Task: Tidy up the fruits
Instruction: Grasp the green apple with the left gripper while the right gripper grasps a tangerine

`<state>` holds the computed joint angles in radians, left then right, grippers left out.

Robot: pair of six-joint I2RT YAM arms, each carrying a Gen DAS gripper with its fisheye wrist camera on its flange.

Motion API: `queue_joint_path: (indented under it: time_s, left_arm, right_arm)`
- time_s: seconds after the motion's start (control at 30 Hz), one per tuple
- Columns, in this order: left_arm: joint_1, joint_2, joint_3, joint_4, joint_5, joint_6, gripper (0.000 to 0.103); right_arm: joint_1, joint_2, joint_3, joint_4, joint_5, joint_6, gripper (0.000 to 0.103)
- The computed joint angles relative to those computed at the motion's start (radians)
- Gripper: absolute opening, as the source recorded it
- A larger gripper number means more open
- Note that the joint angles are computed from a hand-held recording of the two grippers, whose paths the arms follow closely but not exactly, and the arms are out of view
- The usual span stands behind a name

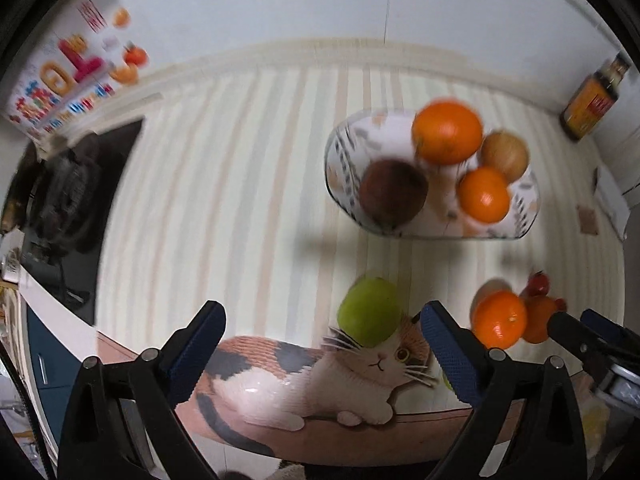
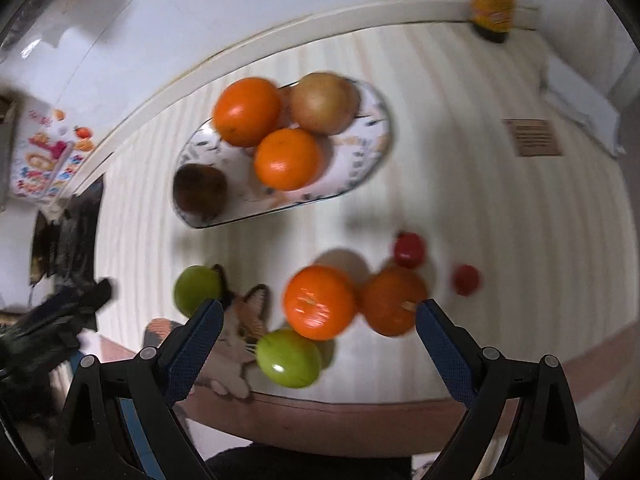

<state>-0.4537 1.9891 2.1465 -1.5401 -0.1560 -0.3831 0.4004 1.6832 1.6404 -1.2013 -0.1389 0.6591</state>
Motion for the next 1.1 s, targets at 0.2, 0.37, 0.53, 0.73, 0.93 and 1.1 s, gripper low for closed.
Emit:
queue_joint_path:
  time_s: [0.2,0.37,0.53,0.73,0.93,1.1]
  left_arm:
    - [-0.001,0.169,0.018,0.000,0.081,0.079,0.100]
    - [-0.012,0.210,-0.040,0.054,0.126,0.091,0.066]
    - [-0.018,0.141,-0.155,0.137,0.135,0.060,0.056]
    - [-0.009,0.001,-0.353,0.197,0.149,0.032,0.056]
    - [-0.006,-0.057,-0.449,0.240,0.161,0.007,0.056]
    - [0.021,-0.019,-0.404,0.249,0.155,0.025,0.056]
  right_arm:
    - [-0.005,0.109,0.034,0.032,-0.070,-0.062,0.077]
    - [0.010,0.230,0.141,-0.016,-0.107,-0.134,0.077]
    - [0.035,0.339,0.231,-0.116,-0.040,-0.213,0.077]
    - [0.079,0.399,0.214,-0.132,0.012,-0.285,0.069]
    - [0.087,0.352,0.134,-0.053,-0.039,-0.250,0.069]
    - [0.068,0.326,0.064,0.015,-0.085,-0.194,0.069]
